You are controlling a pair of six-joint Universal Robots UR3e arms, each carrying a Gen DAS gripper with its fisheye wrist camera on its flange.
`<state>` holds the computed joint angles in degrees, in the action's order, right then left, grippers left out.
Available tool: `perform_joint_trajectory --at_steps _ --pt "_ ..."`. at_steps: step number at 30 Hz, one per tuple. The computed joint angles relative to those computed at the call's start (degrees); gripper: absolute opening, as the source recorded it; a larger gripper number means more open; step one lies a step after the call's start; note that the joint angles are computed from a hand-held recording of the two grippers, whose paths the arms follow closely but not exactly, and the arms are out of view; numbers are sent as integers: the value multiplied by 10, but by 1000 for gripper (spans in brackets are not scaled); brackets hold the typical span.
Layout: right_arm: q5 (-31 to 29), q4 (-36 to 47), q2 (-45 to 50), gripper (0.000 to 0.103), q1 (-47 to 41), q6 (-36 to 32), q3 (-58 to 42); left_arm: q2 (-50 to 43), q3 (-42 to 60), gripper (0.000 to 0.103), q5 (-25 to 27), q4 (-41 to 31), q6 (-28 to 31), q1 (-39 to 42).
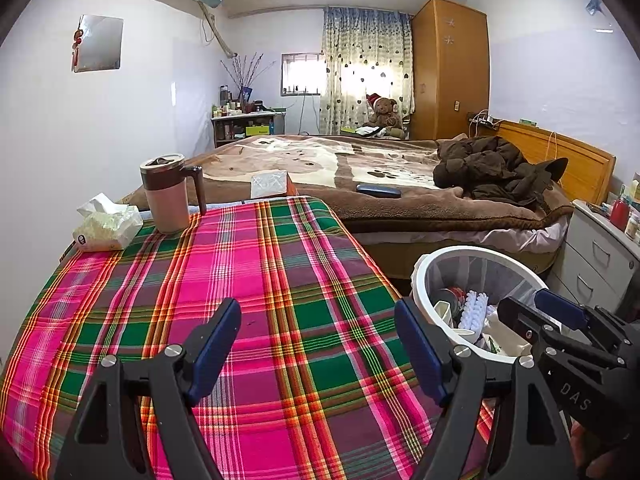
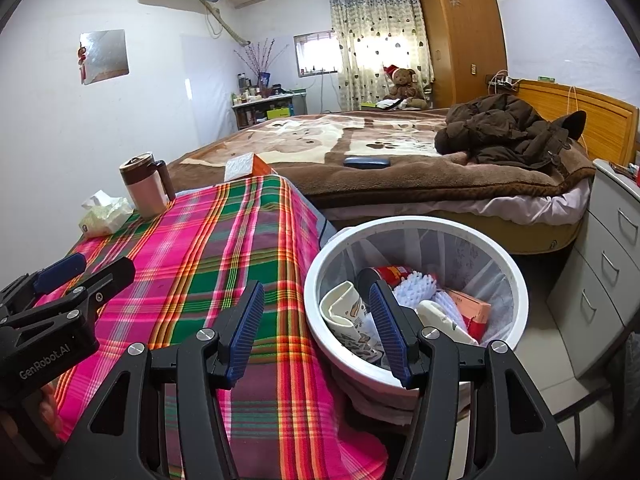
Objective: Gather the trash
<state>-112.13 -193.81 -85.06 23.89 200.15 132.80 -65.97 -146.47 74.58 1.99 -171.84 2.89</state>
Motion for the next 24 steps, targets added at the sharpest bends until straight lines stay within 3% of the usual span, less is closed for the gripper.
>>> perform_joint_trajectory --at_steps 24 --pt "0 7 -3 57 -4 5 -1 7 -1 80 1 -9 -1 2"
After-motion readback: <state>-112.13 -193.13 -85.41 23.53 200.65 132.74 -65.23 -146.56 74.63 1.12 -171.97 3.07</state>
